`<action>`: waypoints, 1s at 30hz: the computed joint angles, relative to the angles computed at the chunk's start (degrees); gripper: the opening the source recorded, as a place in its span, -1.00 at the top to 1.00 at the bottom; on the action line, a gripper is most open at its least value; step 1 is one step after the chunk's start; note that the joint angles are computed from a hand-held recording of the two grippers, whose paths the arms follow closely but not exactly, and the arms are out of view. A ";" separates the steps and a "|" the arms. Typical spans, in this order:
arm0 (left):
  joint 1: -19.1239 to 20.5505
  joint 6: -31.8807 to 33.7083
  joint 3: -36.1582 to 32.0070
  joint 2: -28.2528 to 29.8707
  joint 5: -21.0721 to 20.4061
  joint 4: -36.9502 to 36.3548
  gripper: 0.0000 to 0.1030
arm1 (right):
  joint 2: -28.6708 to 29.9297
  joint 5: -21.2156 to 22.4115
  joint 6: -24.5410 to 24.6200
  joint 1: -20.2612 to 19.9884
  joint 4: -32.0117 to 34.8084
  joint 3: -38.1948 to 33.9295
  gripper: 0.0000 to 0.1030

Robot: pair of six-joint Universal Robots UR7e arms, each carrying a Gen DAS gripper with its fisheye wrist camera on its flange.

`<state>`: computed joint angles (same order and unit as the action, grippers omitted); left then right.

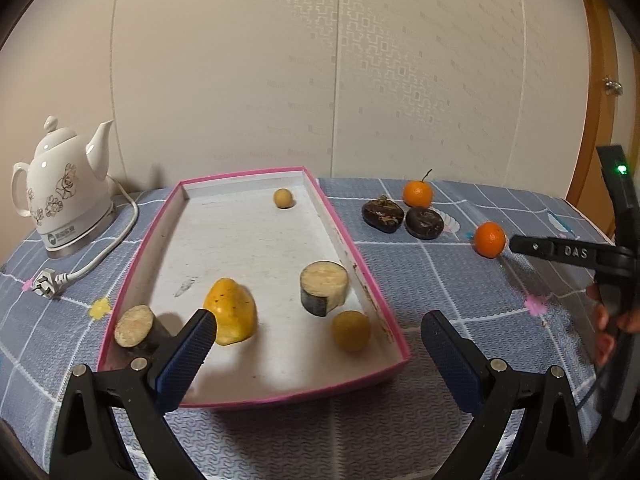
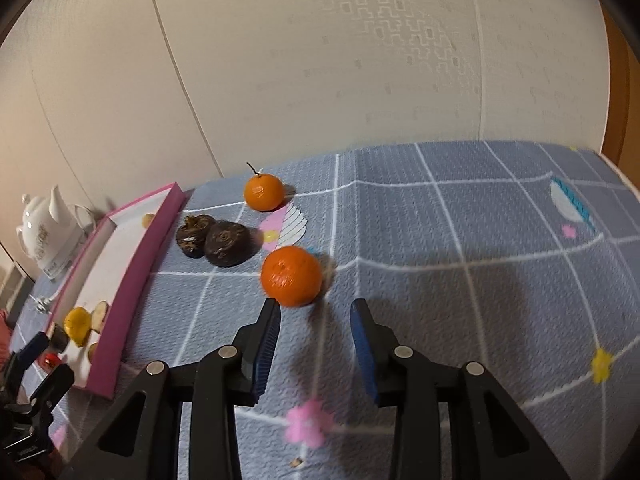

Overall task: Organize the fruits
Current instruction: 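Grasp the large orange mandarin with the right tool, then grasp the dark brown round fruit with the left tool while the right holds the mandarin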

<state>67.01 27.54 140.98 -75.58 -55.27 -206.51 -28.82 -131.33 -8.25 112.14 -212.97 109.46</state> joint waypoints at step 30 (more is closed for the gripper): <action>-4.14 -2.50 0.02 0.55 2.38 3.21 -0.99 | 0.14 0.68 1.66 -2.15 5.52 -3.19 0.22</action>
<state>62.86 25.04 141.00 -75.02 -52.89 -203.30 -28.69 -130.64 -6.58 109.99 -207.44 106.28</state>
